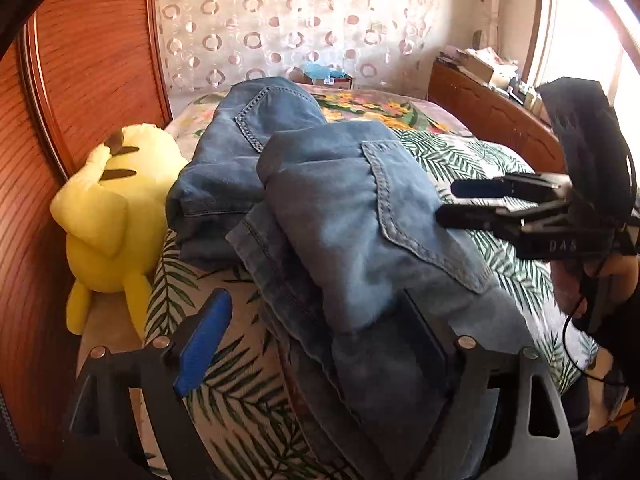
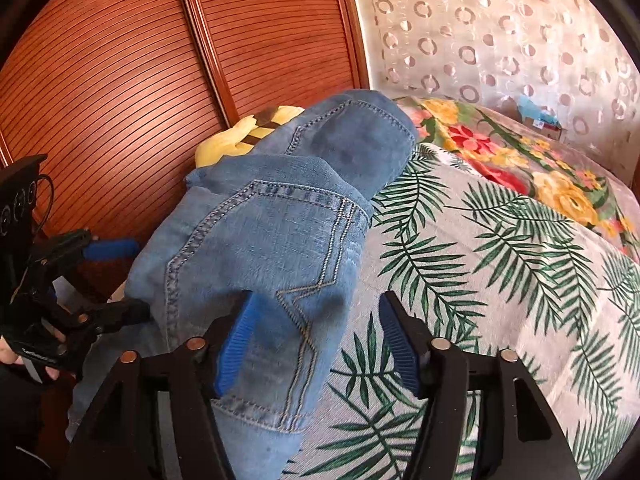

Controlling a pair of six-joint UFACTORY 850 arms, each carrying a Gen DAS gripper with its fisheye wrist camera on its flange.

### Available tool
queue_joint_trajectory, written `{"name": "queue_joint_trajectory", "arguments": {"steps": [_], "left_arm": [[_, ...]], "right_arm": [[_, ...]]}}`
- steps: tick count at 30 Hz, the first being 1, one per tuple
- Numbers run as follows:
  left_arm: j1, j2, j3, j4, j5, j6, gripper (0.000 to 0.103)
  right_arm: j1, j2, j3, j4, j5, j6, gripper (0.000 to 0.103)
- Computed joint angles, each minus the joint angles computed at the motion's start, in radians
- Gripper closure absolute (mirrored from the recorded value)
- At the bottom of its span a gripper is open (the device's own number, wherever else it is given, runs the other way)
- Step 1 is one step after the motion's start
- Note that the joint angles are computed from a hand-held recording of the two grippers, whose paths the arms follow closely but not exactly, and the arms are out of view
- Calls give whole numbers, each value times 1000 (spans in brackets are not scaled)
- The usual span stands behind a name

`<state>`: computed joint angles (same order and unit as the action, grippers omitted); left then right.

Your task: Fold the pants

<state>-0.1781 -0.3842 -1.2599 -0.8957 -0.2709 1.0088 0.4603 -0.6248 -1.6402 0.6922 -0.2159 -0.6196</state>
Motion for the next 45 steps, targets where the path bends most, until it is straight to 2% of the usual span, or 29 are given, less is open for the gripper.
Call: {"name": "queue_joint_trajectory", "arguments": {"steps": [8,11,14,16,18,19,20,21,24,28,34,40,45], "left_arm": [[24,-112,-93,-32,-108,-18,18],[38,-140,-112,-91,-152,15,18],[52,-153,-117,-192,-215,105,27],[59,-157,-117,-229,-248,140,37],[64,-155,-109,-268,-272,173,48],[63,-149,-102,-281,-271,191,51],[62,-144,-97,-289,-270,204,56],[60,-133,-85,-302,-261,224,62],[55,-84,-45,-353,-238,281,73],[68,-4,13,-459,-244,371,76],[98,67,34,-555,-257,439,77],[133,101,-17,-578,-238,459,77],[164,77,-133,-514,-215,413,77]], "right_arm": [[-18,-140,-173,-44,-117,55,30],[-29,-180,-222,26,-161,18,29],[-42,-208,-254,126,-216,-45,30],[-56,-231,-284,215,-275,-114,44],[-54,-236,-293,219,-285,-129,56],[-51,-231,-289,217,-280,-139,60],[-49,-225,-286,223,-277,-157,73],[-44,-217,-281,209,-269,-151,78],[-35,-175,-243,212,-241,-176,83],[-22,-104,-192,277,-226,-266,84],[-6,-87,-271,224,-263,-243,84],[2,-121,-420,187,-317,-234,84],[-7,-249,-675,194,-394,-176,84]]}}
